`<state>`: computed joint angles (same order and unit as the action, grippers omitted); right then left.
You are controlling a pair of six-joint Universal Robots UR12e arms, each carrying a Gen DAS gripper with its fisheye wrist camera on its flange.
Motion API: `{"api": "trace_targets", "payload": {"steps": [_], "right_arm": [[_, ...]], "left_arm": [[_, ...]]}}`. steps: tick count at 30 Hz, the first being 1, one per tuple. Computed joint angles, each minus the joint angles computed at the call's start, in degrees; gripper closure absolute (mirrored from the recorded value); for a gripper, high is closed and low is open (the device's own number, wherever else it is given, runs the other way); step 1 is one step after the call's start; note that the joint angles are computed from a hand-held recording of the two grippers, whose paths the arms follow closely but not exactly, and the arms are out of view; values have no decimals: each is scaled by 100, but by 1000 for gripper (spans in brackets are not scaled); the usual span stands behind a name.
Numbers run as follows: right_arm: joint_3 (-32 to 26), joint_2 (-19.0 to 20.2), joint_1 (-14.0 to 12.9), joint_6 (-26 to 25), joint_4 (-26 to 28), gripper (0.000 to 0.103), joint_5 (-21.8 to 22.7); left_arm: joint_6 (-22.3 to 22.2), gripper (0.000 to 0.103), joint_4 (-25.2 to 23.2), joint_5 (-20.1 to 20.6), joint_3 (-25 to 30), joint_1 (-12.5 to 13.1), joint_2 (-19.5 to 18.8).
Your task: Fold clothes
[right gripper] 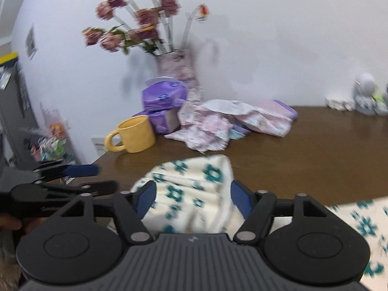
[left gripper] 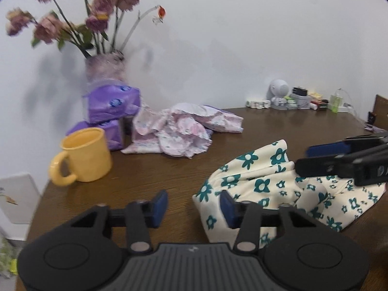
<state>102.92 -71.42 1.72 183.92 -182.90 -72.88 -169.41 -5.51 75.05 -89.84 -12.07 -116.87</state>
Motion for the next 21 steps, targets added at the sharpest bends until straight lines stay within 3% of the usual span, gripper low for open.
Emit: {"api": "trace_targets", "payload": {"steps": [2, 5, 13, 19, 21], "right_arm": [[-160, 85, 72, -190, 136, 52, 18], [-428, 231, 160, -427, 387, 68, 24], [-1006, 551, 288, -863, 1101, 78, 199], [-1247, 700, 363, -1051, 1741, 85, 140], [-1259, 725, 358, -1048, 1957, 86, 100]], "left_arm": [[21, 91, -196, -286, 96, 43, -65], [199, 96, -306, -464, 132, 51, -118], [581, 101, -434, -455, 156, 6, -209], [984, 101, -115, -207, 22, -74, -220], [911, 100, -144, -266, 7, -49, -193]]}}
